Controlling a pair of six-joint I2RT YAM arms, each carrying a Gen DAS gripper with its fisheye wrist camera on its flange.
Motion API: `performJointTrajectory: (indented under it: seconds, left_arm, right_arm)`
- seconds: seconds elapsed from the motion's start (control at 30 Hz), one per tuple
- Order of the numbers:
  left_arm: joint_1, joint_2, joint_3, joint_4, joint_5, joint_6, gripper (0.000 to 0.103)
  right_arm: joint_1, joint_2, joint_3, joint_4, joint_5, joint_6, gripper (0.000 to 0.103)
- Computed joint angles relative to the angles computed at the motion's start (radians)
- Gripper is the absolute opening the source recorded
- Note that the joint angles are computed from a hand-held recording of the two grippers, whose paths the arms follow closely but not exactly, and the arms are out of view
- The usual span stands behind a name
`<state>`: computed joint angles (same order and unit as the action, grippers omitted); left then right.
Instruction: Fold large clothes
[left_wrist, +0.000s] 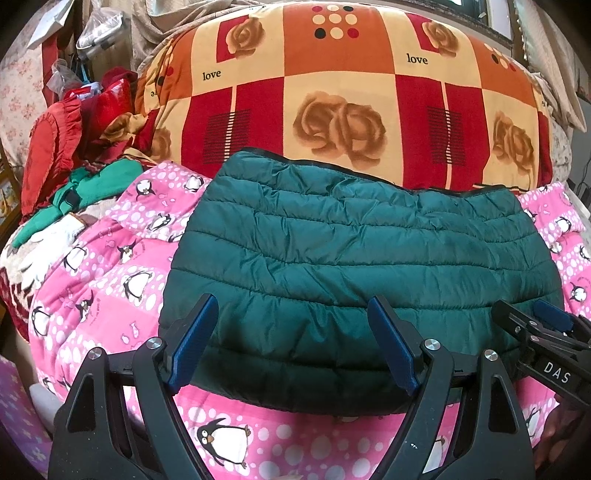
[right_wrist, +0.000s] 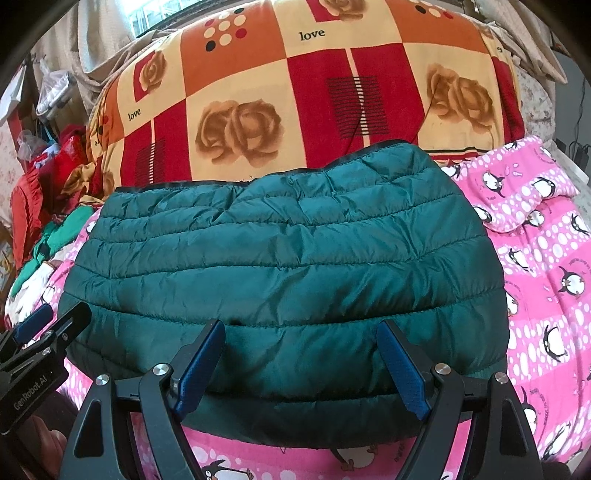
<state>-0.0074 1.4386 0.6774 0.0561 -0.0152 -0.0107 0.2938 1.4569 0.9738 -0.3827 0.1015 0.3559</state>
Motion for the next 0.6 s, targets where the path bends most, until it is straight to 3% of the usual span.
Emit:
performJointTrajectory:
  seconds: [0.23,0.5,0.6]
  left_arm:
    - [-0.001,0.006,0.003,-0.001,0.001,-0.002,0.083]
    - [-0.003,0.011,-0.023,0.071,-0.011,0.025,0.083]
    - [0.021,0.023,0.0,0.044,0.032,0.035,0.083]
  right_arm:
    - [-0.004,0.01,0.005,0.0,-0.005,-0.003,0.082]
    - [-0.002,0.021,0.009,0.004,-0.006,0.002,0.082]
    - [-0.01,0.023,0.008,0.011,-0.016,-0.002,0.082]
